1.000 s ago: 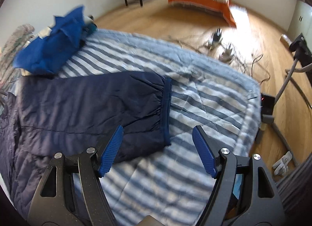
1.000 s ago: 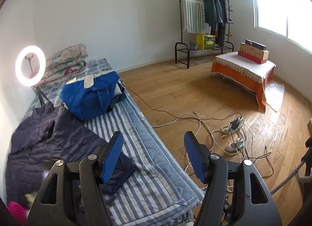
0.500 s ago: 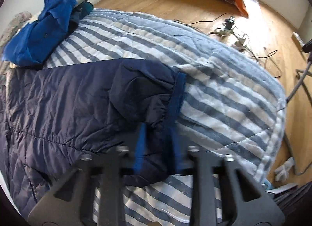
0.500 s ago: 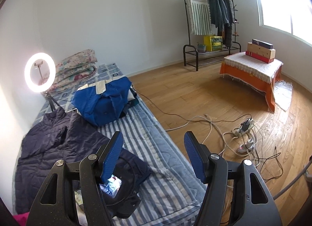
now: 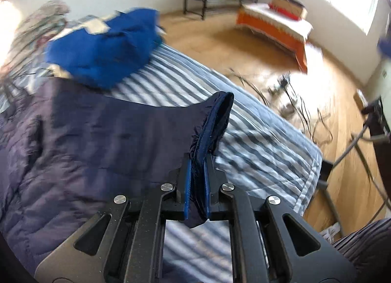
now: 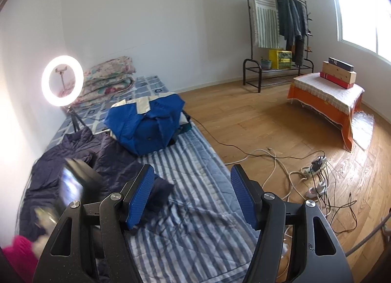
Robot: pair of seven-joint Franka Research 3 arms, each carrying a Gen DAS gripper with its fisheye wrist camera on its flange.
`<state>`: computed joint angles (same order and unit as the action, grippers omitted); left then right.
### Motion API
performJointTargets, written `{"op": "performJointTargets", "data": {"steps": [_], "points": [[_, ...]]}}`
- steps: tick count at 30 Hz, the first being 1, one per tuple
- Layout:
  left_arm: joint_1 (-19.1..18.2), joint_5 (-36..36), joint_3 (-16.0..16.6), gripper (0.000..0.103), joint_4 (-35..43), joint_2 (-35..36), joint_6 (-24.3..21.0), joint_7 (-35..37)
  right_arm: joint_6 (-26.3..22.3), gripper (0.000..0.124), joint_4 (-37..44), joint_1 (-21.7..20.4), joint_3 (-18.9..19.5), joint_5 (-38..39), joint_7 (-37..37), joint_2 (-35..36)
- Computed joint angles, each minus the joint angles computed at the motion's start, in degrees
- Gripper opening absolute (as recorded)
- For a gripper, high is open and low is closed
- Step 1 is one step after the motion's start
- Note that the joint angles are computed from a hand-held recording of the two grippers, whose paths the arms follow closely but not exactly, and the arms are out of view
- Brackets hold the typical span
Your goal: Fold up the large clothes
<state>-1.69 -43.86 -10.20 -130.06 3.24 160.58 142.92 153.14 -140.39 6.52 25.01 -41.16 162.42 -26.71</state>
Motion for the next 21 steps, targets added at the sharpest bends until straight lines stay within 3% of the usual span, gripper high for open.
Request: {"op": "performJointTargets", "data": {"steps": [4,10,17,21], "points": [[3.89,-4.92,4.06,0.007,1.11,-2.57,-3.77,3.73,-0.71,0.064,2.34,0.63,0.96,-1.05,0.09,2.76],[9.98,-6.57,9.3,0.007,3.8,-2.0,-3.16,6.33,-2.74,0.064,7.18,3.95,0.64,-5.01,0.8,9.04],[18.31,-9.62,10.39,0.006,9.34,3.43,0.33,9.07,-4.55,0.064,13.09,9.41,-1.72,-7.4,0.86,16.43],[22.99,-7.71,10.11,0.006,14.71,9.22,1.34,6.83,-6.12,0.064,16.51,12.86,-3.0,-9.07,0.12,20.3]]}}
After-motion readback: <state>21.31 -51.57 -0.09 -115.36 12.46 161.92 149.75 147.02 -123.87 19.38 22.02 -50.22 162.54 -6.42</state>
